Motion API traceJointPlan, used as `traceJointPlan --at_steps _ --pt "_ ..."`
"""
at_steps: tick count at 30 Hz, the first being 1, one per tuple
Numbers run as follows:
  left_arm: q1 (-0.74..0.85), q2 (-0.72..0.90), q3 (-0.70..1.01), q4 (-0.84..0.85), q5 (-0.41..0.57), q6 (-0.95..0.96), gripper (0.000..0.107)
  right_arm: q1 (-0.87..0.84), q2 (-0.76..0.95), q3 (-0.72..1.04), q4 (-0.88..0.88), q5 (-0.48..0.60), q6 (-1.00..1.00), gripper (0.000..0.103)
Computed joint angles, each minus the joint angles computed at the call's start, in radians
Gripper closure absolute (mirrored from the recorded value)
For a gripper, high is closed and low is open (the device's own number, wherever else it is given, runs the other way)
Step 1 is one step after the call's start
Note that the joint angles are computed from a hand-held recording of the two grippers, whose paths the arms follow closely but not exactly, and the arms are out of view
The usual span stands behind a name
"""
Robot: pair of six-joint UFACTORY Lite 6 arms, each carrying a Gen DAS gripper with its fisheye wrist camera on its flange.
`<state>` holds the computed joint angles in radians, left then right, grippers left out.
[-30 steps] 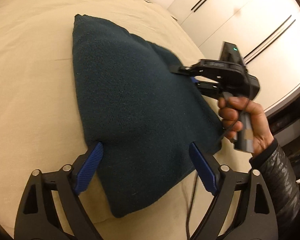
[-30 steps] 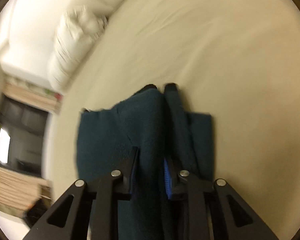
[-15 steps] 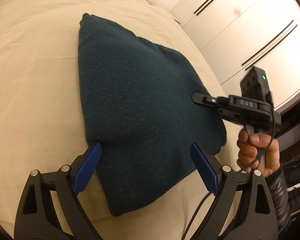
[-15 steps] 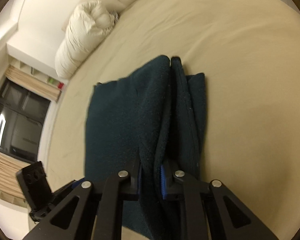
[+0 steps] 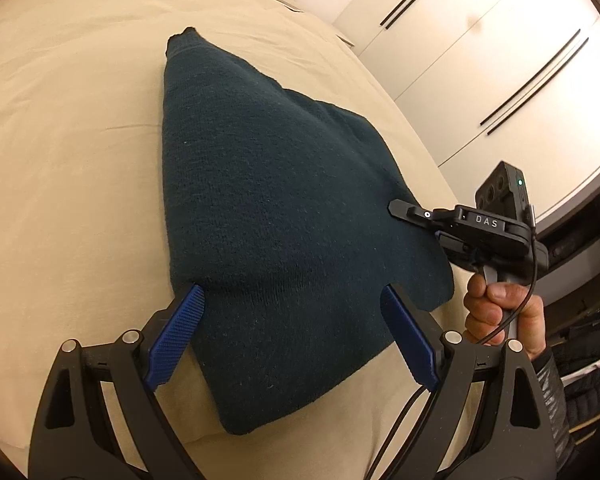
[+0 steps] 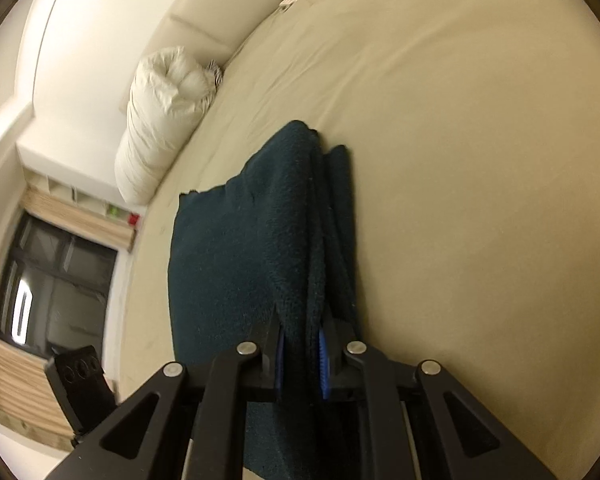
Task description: Fold small clothes
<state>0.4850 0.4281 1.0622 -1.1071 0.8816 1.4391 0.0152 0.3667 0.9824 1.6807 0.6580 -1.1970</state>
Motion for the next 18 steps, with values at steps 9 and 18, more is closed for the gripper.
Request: traceJointPlan --at_steps 9,18 --pt "-0.032 0.013 0.015 0.041 -0.081 0.017 0.016 -0.05 0.076 -0.082 0.224 0.151 -0.274 0.09" --pt "0.084 -0.12 0.031 -0.039 -0.052 0.072 0.016 -0.002 -0.414 -0.243 0.02 -0.109 -0.031 0.067"
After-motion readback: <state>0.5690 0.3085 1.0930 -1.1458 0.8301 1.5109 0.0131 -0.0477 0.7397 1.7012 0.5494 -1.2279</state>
